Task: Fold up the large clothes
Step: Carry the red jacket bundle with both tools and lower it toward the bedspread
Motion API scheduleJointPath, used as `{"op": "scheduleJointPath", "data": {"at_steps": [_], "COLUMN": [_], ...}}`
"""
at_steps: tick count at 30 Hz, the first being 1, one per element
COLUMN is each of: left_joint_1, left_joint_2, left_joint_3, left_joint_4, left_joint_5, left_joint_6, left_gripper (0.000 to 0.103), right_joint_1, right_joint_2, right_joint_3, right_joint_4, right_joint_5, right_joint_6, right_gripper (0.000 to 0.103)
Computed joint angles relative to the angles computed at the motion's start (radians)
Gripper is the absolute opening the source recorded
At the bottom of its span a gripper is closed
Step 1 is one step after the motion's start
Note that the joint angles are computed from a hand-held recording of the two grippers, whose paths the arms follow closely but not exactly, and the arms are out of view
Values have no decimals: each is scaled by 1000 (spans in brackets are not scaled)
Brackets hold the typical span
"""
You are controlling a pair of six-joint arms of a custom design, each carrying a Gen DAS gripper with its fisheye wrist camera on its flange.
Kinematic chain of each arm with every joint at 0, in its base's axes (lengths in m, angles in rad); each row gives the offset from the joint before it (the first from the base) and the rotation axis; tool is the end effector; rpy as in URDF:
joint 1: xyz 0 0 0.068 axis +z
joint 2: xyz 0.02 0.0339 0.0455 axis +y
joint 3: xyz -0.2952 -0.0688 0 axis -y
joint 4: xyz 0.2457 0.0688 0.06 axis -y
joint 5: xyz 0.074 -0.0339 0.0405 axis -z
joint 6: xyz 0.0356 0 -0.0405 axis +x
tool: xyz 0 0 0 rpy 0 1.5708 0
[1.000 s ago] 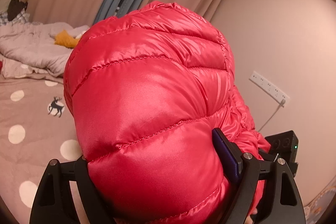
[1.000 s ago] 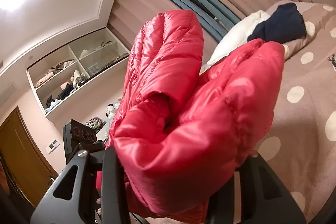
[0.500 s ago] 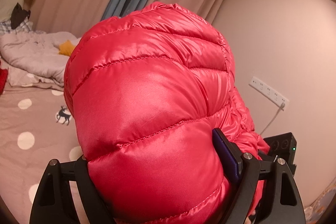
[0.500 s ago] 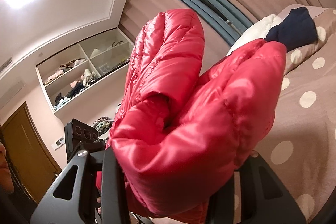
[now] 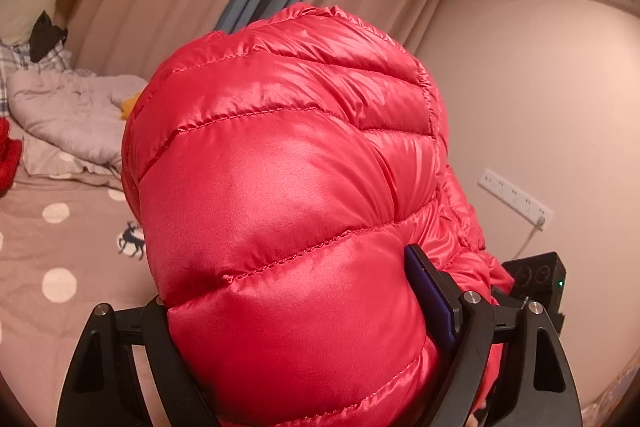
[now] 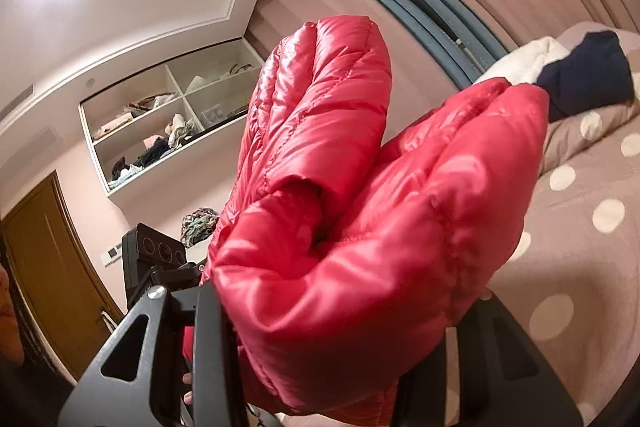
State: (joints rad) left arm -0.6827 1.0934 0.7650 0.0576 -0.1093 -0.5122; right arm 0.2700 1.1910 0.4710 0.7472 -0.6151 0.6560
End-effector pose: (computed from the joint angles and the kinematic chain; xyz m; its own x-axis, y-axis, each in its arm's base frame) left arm 0.1900 -0.1495 0.3240 -0.4483 -0.2634 -0.8542 0.3738 0.8128 -0.4468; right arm 0.2238 0.0832 0.2736 -0.4512 0.3920 -0.8017 -0.6292 0.4974 0.5973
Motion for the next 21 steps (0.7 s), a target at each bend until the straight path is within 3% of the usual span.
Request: {"op": "scheduleJointPath", "data": {"at_steps": [6,9,12,13,14,15,16,17,21], "left_joint_1": [202,300,344,346,346,343,335,329,320], "left_joint_2": [187,431,749,812,825,826,822,819,815], "left_joint_3": [0,10,122,100,34,2,-11,-1,61], "left_joint_4": [151,256,159,223,350,406,426,407,308], "left_joint_5": [127,172,167,155,161,162,152,138,113], "left_joint_6": [0,-21,-66,-83,-98,-100,-93,-83,-95], "left_gripper": [88,88,89,96,96,96,97,97,97], "right_joint_1": [77,77,82,88,96,90,88,89,108], "right_joint_2": [185,448,755,826,904,932,931,922,894], "right_joint_3": [181,337,550,600,606,562,494,468,504], "right_joint_4": [-119,-225,-479,-539,-517,-408,-284,-252,-364], "right_joint_5": [142,191,239,249,258,230,231,237,294], "right_joint_6": [-117,-148,-133,-138,-120,-102,-75,-68,-72], "right_gripper": [44,47,46,46,49,53,52,52,58]}}
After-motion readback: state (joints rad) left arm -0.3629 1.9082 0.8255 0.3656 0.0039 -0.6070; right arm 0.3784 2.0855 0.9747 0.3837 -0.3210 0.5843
